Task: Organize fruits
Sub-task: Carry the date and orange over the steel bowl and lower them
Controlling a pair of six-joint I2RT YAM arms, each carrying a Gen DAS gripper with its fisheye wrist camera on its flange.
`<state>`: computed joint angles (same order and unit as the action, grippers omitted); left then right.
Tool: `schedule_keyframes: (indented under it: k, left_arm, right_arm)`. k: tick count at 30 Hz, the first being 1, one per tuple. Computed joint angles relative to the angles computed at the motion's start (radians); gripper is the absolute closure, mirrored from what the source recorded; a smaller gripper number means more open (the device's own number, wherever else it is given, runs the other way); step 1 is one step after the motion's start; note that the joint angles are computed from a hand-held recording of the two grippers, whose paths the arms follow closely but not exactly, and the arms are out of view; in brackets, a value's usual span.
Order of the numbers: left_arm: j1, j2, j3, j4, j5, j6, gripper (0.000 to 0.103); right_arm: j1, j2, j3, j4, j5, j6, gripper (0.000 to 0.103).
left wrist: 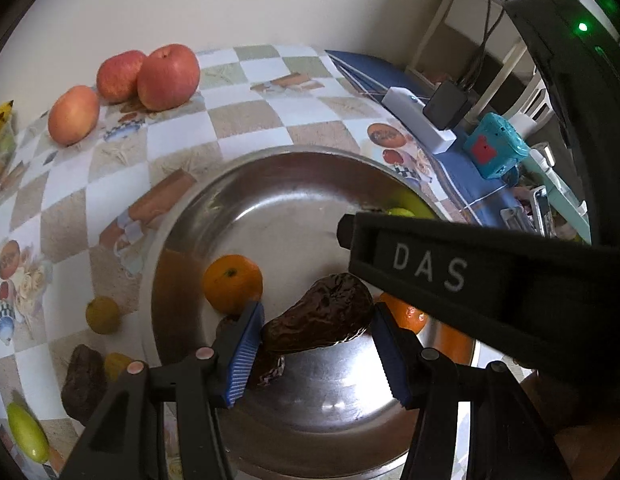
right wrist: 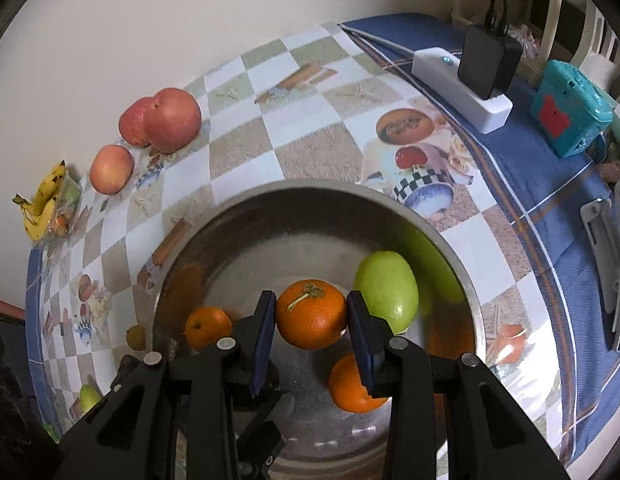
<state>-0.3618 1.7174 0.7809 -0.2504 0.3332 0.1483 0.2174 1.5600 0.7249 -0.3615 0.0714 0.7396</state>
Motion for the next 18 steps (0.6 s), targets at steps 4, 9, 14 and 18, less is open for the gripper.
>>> schedule_keyframes:
  k: [4, 9, 14, 18]
  left_arm:
    - [0.000, 0.013, -0.003, 0.017, -0.004, -0.001, 0.045]
    - [0.017, 0.033, 0.006, 0.013, 0.025, 0.000, 0.045]
    - [0.028, 0.055, 0.017, 0.004, 0.042, -0.008, 0.045]
    - [0.023, 0.057, 0.014, 0.009, 0.038, -0.009, 0.044]
  right_arm:
    - [0.000, 0.013, -0.002, 0.020, -0.017, -0.006, 0.065]
    - [0.004, 0.036, 0.005, 0.032, -0.037, -0.015, 0.065]
    - [0.011, 0.066, 0.018, 0.038, -0.045, -0.022, 0.065]
    - [0.013, 0.079, 0.023, 0.042, -0.048, -0.024, 0.065]
